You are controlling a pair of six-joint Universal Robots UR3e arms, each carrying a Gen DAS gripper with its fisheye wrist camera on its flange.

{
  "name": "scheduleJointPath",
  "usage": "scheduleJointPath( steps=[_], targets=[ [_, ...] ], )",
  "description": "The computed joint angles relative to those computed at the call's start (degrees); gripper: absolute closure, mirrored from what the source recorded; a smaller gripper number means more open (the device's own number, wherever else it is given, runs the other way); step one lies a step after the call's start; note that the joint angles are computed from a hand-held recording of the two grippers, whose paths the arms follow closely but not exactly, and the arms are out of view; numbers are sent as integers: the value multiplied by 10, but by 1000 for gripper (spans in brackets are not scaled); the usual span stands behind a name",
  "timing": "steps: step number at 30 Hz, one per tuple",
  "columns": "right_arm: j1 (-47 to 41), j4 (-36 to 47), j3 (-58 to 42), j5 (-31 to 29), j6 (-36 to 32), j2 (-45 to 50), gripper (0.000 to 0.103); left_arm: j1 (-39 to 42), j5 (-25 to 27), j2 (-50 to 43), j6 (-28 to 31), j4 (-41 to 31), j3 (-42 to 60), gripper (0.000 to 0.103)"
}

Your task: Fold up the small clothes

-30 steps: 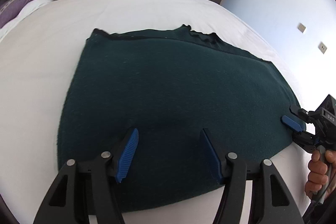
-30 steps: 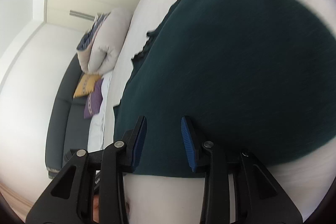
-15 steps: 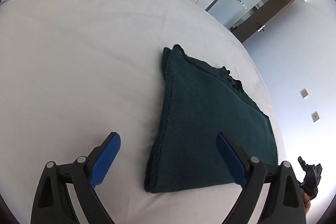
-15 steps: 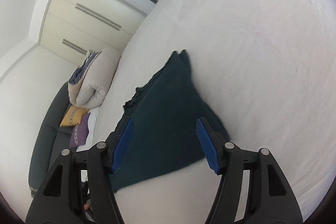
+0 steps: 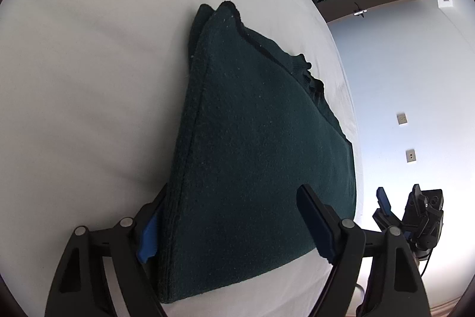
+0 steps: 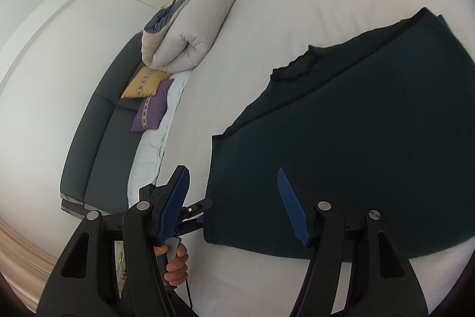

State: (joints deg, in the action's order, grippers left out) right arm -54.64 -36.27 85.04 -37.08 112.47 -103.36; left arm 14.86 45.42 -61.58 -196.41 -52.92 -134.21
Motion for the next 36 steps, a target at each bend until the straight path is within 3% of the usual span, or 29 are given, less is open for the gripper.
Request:
scheduleJointPath(
  steps=[3, 5, 10, 13, 16, 19, 23, 27, 34, 36],
  targets=[
    [115, -152, 24, 23, 134, 41, 42, 33, -47, 6, 14, -19, -19, 40],
    [181, -234, 29, 31, 209, 79, 42, 69, -81, 35, 58, -85, -33, 54],
    [317, -466, 38, 49, 389, 199, 42, 81, -95, 44, 85, -115, -38, 67],
    [372, -539, 14, 46, 451, 274, 42, 74, -80, 42, 77, -106, -33, 88],
    [412, -618, 3, 5, 507, 330, 43, 84, -86, 56, 81, -112, -40, 89],
    [407, -654, 22, 34, 500, 355, 44, 74, -78, 51, 63, -90, -34, 90],
    [391, -617, 21, 61, 467, 359, 44, 45, -66, 42, 20, -62, -6, 91],
    [350, -527, 5, 73, 410, 337, 43, -53, -16, -47, -81, 53, 76, 91],
    [194, -137, -171, 88, 141, 369, 43, -297, 135, -294, -213, 154, 358, 91],
    [147, -73, -221, 81, 101, 394, 37, -358, 166, -388, -237, 156, 462, 91]
  ],
)
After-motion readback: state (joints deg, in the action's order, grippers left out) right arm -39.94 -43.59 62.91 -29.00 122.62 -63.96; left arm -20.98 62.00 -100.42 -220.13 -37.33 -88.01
